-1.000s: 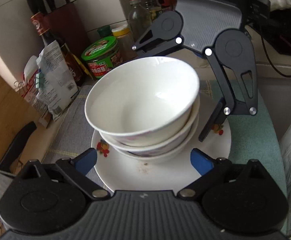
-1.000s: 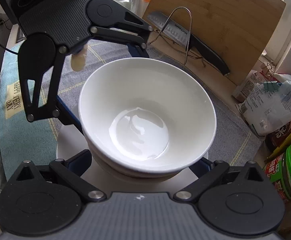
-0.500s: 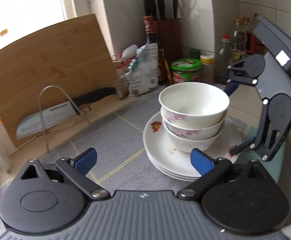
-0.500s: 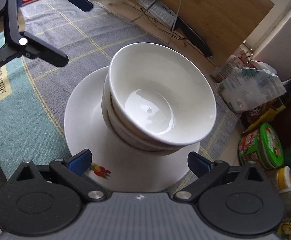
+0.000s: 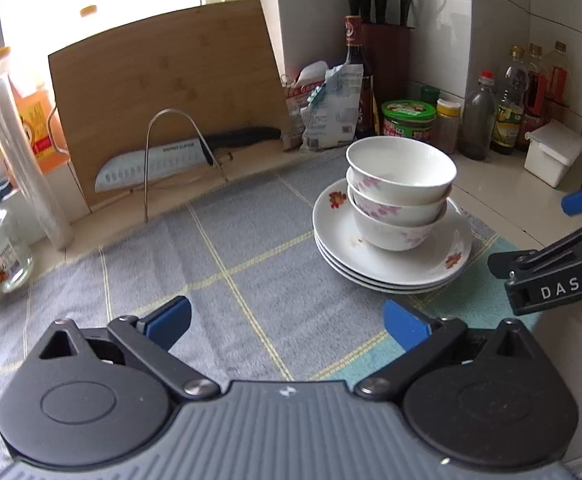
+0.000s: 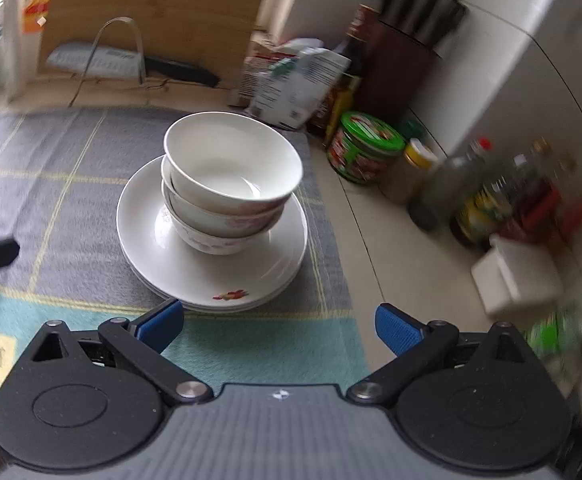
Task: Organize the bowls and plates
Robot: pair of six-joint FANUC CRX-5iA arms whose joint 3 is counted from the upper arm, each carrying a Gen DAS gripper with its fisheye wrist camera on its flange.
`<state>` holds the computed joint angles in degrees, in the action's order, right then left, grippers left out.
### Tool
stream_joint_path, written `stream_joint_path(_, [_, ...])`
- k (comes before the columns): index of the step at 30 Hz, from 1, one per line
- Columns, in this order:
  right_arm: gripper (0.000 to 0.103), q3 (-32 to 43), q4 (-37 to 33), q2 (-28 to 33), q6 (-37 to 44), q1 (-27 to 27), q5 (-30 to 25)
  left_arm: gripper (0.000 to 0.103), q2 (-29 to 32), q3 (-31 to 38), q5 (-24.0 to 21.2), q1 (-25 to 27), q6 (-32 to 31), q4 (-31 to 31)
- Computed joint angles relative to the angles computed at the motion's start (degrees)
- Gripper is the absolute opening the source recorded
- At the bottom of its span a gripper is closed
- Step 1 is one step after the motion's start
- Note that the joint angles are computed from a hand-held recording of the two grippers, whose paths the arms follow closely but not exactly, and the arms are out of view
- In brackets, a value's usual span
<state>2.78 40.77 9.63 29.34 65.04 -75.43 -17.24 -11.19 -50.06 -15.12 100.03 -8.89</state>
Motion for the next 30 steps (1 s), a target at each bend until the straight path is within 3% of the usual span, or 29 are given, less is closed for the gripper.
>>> stream_joint_path(3, [0.103,0.25,-0.13,-0.75,-8.73,2.63,-3.24,0.102,-0.88,0.48,-2.58,-0.15,1.92,0.71])
stream_joint_path(7, [0.103,0.15,0.31,-1.44,-13.58,4.37,-5.95,0.102,-0.91,3.06,-6.88,-2.08,6.42,-2.94])
stream_joint_path(10, [0.103,-0.72,0.55,-2.68,-16.36,5.15,-6.46,0.102,-1.33,3.45,-8.31,-1.32,6.55,-0.65])
stream_joint_path(30, [0.103,-4.31,1.43,-7.62,-16.49,4.61,-1.04,0.102,1.75,11.21,-14.21,-9.57,18.35,-8.98])
